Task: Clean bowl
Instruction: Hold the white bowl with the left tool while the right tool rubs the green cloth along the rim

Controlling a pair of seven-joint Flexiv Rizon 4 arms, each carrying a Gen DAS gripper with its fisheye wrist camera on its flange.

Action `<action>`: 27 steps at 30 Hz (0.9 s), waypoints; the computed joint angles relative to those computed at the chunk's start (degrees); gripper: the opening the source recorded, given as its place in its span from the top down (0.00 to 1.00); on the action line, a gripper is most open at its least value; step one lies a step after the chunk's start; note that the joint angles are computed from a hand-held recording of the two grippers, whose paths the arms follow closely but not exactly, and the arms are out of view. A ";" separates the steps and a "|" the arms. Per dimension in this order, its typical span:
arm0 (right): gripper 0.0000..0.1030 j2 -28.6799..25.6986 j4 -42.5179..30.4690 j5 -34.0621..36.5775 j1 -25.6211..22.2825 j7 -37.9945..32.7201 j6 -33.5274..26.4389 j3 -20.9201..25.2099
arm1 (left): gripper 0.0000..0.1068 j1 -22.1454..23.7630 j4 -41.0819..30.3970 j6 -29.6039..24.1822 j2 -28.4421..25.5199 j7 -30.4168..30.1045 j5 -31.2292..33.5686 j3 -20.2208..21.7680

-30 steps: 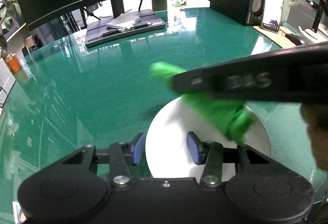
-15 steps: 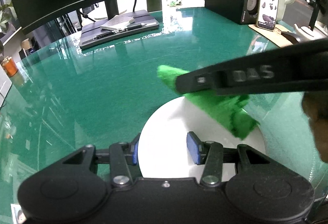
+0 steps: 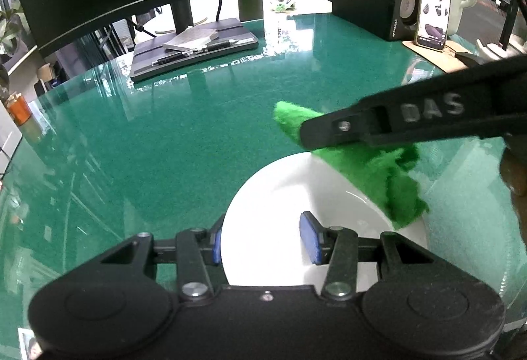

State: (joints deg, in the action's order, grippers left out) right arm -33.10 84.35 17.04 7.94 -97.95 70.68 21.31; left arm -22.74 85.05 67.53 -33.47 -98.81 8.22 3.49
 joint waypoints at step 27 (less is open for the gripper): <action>0.85 -3.85 -4.19 -0.41 0.36 1.38 1.78 1.16 | 0.56 -0.66 -4.46 -1.93 -2.37 -5.52 3.01 2.39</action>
State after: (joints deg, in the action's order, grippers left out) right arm -36.95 80.15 16.64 8.30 -96.57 72.46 22.47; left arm -23.39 80.59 65.60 -35.84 -104.33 11.23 5.88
